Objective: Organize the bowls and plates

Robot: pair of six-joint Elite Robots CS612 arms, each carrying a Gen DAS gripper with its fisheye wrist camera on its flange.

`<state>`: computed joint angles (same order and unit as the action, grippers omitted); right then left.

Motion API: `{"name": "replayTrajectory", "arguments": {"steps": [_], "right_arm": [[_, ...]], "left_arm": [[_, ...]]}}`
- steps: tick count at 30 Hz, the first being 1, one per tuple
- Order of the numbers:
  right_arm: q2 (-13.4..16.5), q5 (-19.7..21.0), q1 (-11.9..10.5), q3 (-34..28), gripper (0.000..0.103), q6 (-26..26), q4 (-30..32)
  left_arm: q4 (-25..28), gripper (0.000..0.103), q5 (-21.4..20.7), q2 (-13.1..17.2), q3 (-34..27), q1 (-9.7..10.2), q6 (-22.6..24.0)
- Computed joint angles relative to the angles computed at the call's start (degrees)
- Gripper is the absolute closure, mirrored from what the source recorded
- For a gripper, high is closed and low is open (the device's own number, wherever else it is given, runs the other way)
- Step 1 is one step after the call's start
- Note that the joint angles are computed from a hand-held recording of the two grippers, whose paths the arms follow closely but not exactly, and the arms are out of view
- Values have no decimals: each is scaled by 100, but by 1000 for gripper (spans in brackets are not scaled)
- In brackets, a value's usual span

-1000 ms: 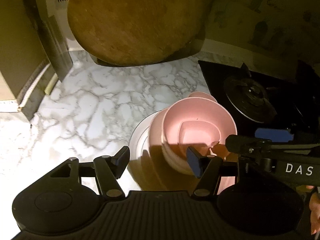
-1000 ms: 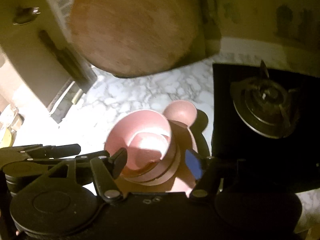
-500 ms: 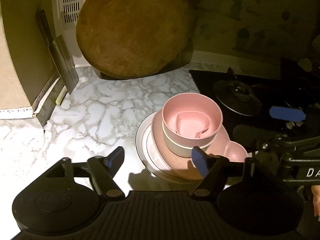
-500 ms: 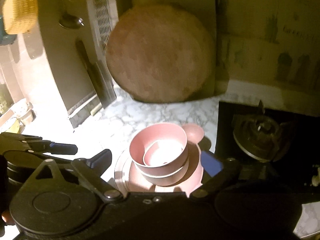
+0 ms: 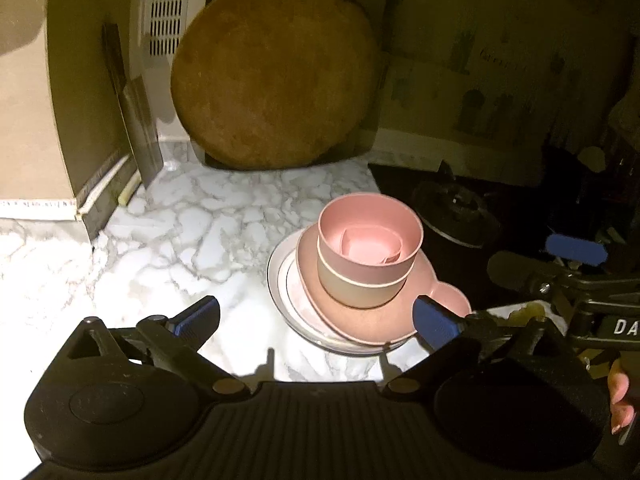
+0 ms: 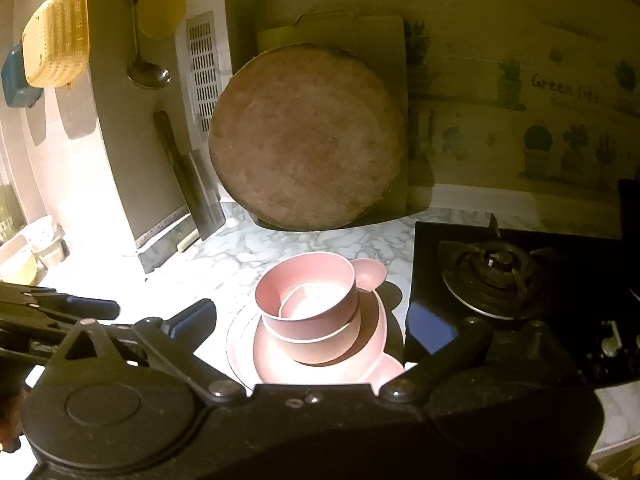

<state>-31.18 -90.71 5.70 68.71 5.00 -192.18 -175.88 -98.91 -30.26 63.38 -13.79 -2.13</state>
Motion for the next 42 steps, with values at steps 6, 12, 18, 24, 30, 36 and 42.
{"name": "replayTrajectory", "arguments": {"steps": [6,12,18,24,30,36,42], "right_arm": [[51,106,-3,65,0,-17,-503],[30,25,20,129,0,-80,-663],[55,58,10,91,0,-130,-762],[63,113,-2,54,0,-187,-661],[47,183,-16,29,0,-99,-385],[59,136,-10,6,0,-129,-366],[76,136,-16,-45,1,-98,-299]], "left_arm": [[-103,0,52,-69,145,-25,-9],[-178,0,139,-110,234,-32,-136],[-163,0,234,-107,238,-39,-219],[-178,0,292,-101,229,-47,-236],[-148,0,318,-92,207,-47,-265],[-142,0,314,-74,176,-46,-269],[-214,0,328,-56,160,-40,-288]]}}
